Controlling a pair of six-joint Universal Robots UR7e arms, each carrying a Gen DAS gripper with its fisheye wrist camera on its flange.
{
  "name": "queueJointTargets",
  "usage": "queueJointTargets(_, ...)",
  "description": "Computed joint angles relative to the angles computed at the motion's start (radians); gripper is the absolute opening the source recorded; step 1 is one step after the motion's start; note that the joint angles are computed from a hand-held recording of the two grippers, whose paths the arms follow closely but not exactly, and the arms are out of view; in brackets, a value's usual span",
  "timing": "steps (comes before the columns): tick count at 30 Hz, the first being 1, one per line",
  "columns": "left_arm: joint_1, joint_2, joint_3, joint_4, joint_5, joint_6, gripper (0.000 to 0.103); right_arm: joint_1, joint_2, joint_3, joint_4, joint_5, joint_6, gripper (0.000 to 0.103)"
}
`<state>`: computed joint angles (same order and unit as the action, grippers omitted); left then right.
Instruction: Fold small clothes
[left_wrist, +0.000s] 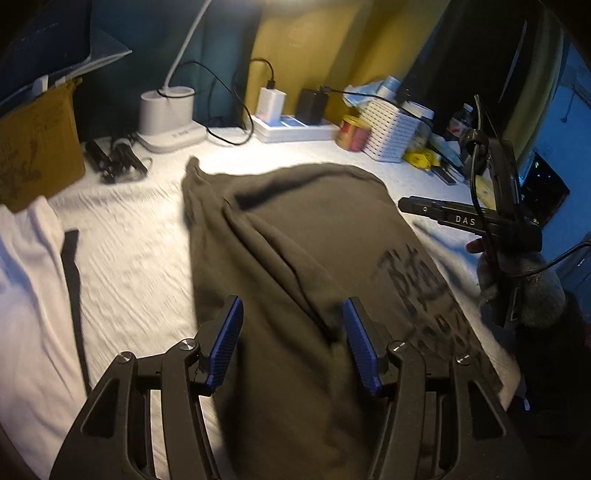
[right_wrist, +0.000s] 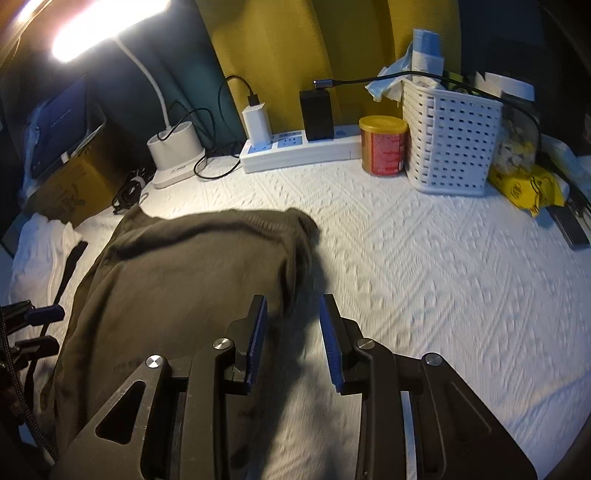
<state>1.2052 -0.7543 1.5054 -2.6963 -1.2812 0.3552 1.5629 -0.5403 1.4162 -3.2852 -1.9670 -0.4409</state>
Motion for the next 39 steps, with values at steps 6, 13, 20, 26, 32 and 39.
queueJointTargets(6,-0.006,-0.037,0.076,-0.003,-0.042,-0.02,0.056,0.011,-0.026,0.081,-0.029,-0.005,0.009,0.038)
queueJointTargets(13,-0.001,-0.078,0.159,0.014,-0.056,-0.039,0.056,0.018,-0.052,0.176,-0.079,-0.01,0.015,0.055)
queueJointTargets(20,-0.002,-0.119,0.242,-0.024,-0.088,0.014,0.034,0.028,-0.061,0.257,-0.126,-0.018,0.023,0.055)
queueJointTargets(26,-0.017,-0.145,0.292,-0.062,-0.08,0.039,0.006,0.04,-0.06,0.299,-0.158,-0.027,0.024,0.055)
queueJointTargets(32,-0.026,-0.183,0.334,-0.101,-0.066,0.035,0.005,0.051,-0.056,0.333,-0.192,-0.033,0.03,0.055)
queueJointTargets(39,-0.02,-0.19,0.354,-0.11,-0.057,0.018,0.005,0.063,-0.06,0.407,-0.243,-0.042,0.052,0.055)
